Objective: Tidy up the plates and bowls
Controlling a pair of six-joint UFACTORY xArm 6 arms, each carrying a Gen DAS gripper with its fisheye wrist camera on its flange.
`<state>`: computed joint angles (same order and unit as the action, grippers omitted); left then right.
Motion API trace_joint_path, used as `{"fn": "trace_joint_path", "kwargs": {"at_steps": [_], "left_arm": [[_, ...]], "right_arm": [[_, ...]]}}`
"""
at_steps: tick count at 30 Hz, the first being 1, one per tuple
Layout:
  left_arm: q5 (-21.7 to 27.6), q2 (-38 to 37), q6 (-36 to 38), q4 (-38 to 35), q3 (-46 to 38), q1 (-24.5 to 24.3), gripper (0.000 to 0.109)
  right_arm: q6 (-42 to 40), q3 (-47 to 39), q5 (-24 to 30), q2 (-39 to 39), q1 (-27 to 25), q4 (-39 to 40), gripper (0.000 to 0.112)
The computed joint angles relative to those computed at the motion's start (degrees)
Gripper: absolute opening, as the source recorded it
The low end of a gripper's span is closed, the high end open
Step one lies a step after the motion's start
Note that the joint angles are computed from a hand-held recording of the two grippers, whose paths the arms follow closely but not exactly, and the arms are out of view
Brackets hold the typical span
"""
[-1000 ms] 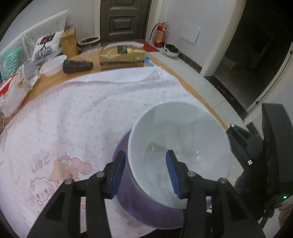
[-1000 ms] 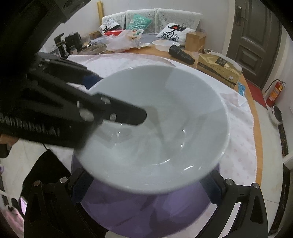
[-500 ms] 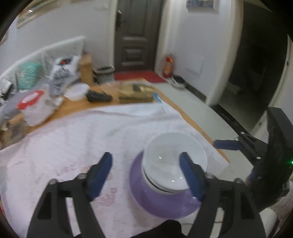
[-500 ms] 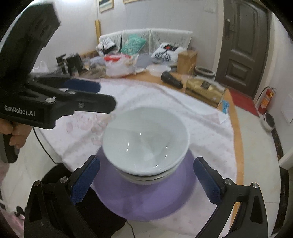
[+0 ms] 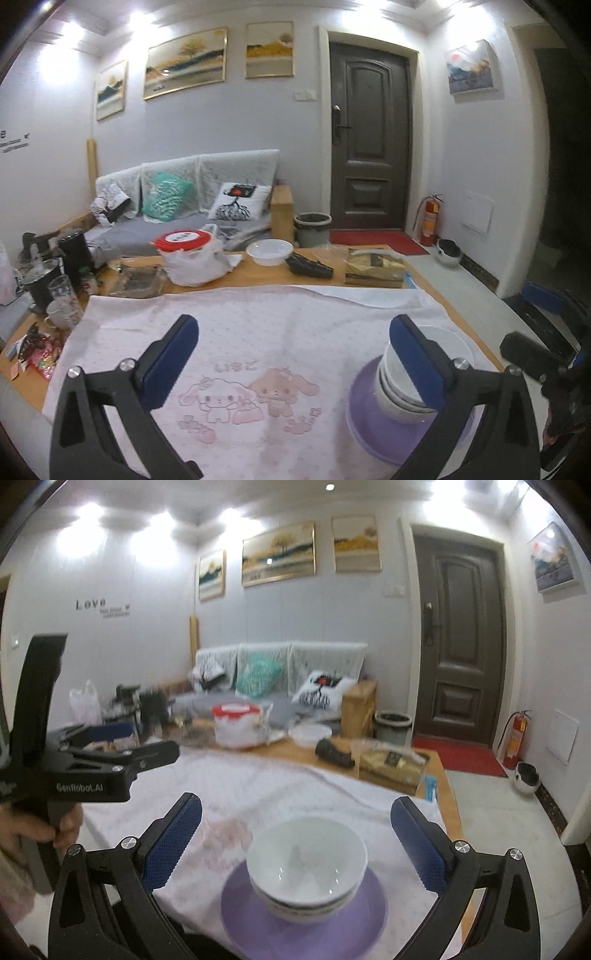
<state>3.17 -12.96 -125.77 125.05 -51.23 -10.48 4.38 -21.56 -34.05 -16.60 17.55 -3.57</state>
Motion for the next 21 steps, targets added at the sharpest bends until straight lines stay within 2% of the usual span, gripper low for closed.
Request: {"fn": "trace_joint_path", "kwargs": {"at_steps": [7, 21], "left_arm": [[1.02, -1.04, -1.31, 1.26, 1.03, 0.56, 0.103], [1.28, -1.09, -0.49, 0.65, 1.19, 0.23, 0.103]], "right_arm": [[-0.3, -0.86, -3.08, 1.37, 1.39, 2.01, 0.102], [-2.25, -1.16, -3.21, 2.25, 2.3, 3.89, 0.102]]}}
